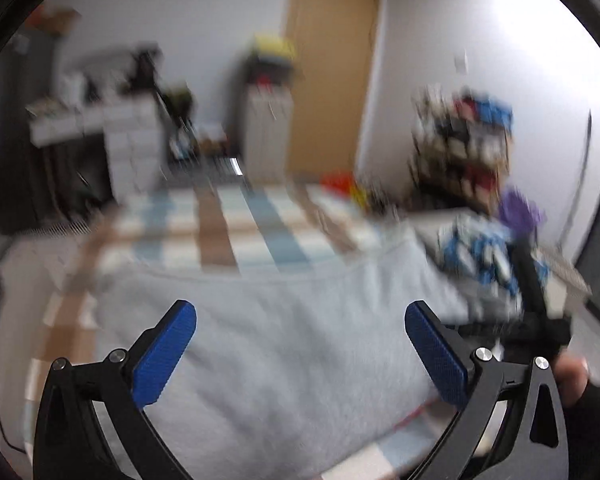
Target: Fold large clothes
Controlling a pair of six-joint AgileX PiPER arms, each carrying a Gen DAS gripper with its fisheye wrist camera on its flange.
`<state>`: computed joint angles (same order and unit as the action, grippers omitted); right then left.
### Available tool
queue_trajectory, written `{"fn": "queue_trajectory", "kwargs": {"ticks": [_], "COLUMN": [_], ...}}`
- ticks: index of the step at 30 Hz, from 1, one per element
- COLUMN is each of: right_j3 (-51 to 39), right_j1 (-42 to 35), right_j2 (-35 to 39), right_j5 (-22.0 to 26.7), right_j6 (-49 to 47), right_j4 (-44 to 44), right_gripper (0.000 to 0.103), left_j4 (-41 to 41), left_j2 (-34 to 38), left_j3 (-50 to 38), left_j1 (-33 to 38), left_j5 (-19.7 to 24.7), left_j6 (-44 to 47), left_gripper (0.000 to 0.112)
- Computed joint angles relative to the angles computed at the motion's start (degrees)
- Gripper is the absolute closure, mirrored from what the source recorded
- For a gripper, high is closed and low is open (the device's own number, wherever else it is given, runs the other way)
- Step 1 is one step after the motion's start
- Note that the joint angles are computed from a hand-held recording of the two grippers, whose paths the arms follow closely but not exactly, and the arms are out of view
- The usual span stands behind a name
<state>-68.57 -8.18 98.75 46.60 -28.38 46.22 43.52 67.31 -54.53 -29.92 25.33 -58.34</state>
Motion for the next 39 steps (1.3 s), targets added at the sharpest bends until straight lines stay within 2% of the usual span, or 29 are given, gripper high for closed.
{"fn": "queue_trajectory", "kwargs": {"ticks": [3,5,6,9,12,15,17,19,21,23,25,27,29,31,34,37,39], "right_j3": [0.93,1.44,2.36,4.61,4.95,2.47,1.46,1.59,0.94,1.13,1.54,3.9,7.81,11.83,15.27,15.71,14.91], "right_j1": [1.58,3.21,3.49,5.04,9.63,15.52,18.49,19.53,19.42,18.58,16.83,12.62,6.43,-1.05,-9.97,-14.92,-15.66], "right_j2": [-1.87,-3.33,-4.57,-7.48,-8.96,-7.22,-5.44,-5.29,-4.43,-4.29,-5.63,-9.21,-13.24,-15.94,-15.88,-13.33,-11.44], "right_j5": [-2.65,-5.32,-6.63,-9.91,-13.13,-11.83,-10.69,-11.35,-10.29,-10.46,-9.37,-8.79,-8.1,-5.52,-0.15,4.22,5.32], "right_j6": [1.43,2.69,2.11,-1.8,0.63,8.53,16.74,19.63,19.33,17.43,14.63,8.41,1.2,-3.23,-3.1,-3.48,-2.45], "right_j4": [-1.81,-3.65,-3.83,-1.96,-8.74,-21.17,-29.75,-33.17,-33.64,-31.42,-27.83,-19.08,-7.62,1.32,7.79,11.88,12.83], "right_gripper": [0.0,0.0,0.0,0.0,0.0,0.0,0.0,0.0,0.0,0.0,0.0,0.0,0.0,0.0,0.0,0.0,0.0], "left_j4": [14.97,15.12,11.76,-5.36,-20.9,-28.4,-35.33,-39.12,-41.42,-39.71,-39.88,-46.24,-54.97,-62.05,-63.88,-63.17,-64.28], "left_j2": [-1.28,-0.57,0.68,7.43,12.82,15.6,18.83,20.61,21.21,20.92,18.82,16.04,15.66,16.44,20.0,25.16,29.64], "left_j3": [0.63,0.98,0.55,-2.99,-5.77,-6.12,-8.65,-9.41,-9.4,-10.26,-9.41,-8.72,-10.16,-12.73,-18.86,-25.65,-31.19], "left_j1": [-4.68,-4.32,-2.88,2.86,9.73,15.02,18.22,19.74,21.03,20.14,19.22,20.01,20.86,20.5,16.18,12.14,10.21], "left_j5": [7.55,9.32,9.36,9.38,11.99,11.86,14.84,16.53,15.4,15.85,13.93,10.56,10.68,11.58,13.42,17.81,20.72], "left_j6": [-14.56,-14.31,-10.76,4.86,19.17,26.38,32.34,34.0,33.63,31.31,30.49,34.78,41.78,48.47,51.26,52.2,54.51], "left_gripper": [0.011,0.011,0.011,0.011,0.011,0.011,0.011,0.011,0.011,0.011,0.011,0.011,0.011,0.011,0.011,0.011,0.011]}}
